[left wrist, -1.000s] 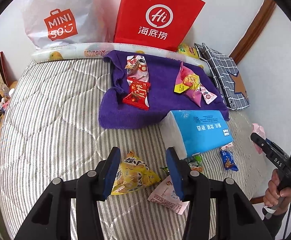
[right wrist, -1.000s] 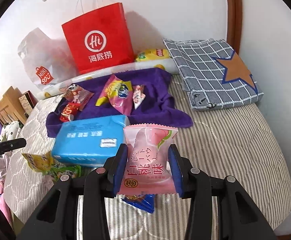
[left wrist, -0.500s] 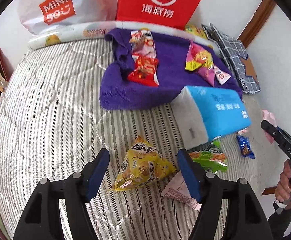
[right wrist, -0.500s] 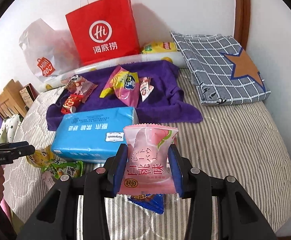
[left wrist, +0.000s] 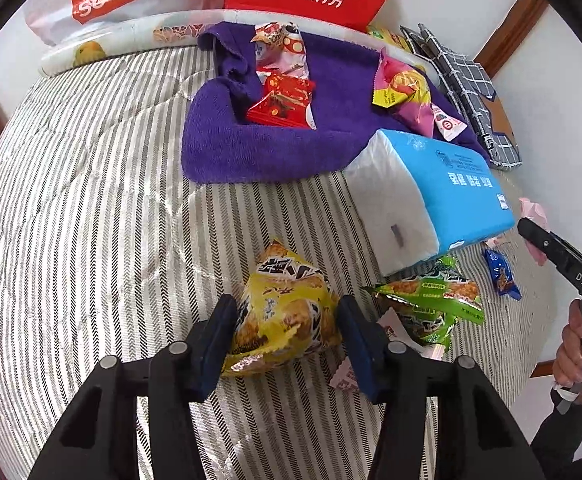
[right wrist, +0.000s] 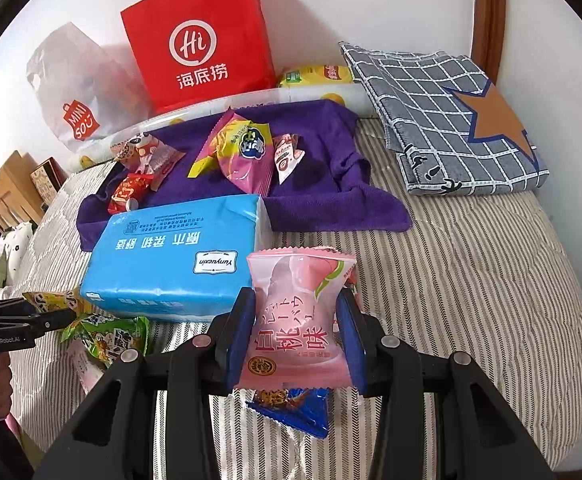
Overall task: Organize snacks
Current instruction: 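Carry both snacks onto the purple towel and open both grippers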
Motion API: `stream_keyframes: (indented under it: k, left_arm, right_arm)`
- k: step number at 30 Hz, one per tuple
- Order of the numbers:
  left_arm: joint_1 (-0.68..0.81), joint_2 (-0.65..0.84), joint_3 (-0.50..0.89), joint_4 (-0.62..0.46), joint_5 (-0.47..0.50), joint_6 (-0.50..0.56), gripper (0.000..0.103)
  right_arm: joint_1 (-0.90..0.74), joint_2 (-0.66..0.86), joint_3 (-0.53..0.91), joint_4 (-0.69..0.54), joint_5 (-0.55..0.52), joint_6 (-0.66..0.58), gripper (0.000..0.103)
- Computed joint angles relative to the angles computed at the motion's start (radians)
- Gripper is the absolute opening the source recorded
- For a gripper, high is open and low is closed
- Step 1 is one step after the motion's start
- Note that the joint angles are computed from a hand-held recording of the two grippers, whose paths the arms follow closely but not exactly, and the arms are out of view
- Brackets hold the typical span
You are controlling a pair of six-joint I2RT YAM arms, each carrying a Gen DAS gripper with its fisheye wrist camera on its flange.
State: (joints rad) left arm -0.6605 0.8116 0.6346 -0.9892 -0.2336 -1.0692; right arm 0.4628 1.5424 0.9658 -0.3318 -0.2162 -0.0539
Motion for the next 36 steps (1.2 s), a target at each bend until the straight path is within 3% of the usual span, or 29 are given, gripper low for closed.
stream_keyframes:
  k: [12, 21, 28, 36]
  left_arm:
    - [-0.041, -0.049, 0.084, -0.108, -0.071, -0.039, 0.044]
    - [-0.052, 0.0, 0.22, -0.17, -0.135, -0.048, 0.044]
    - [0.003, 0.06, 0.294, -0.142, -0.133, 0.007, 0.044]
    - [0.138, 0.142, 0.388, -0.09, -0.098, 0.138, 0.044]
  right_arm:
    - [0.007, -0.016, 0.012, -0.004, -0.021, 0.008, 0.042]
    - [-0.002, -0.017, 0.097, -0.056, -0.025, -0.001, 0.042]
    - [-0.014, 0.0, 0.174, -0.08, -0.044, -0.006, 0.042]
    - [0.004, 0.131, 0.367, -0.128, -0.054, 0.005, 0.042]
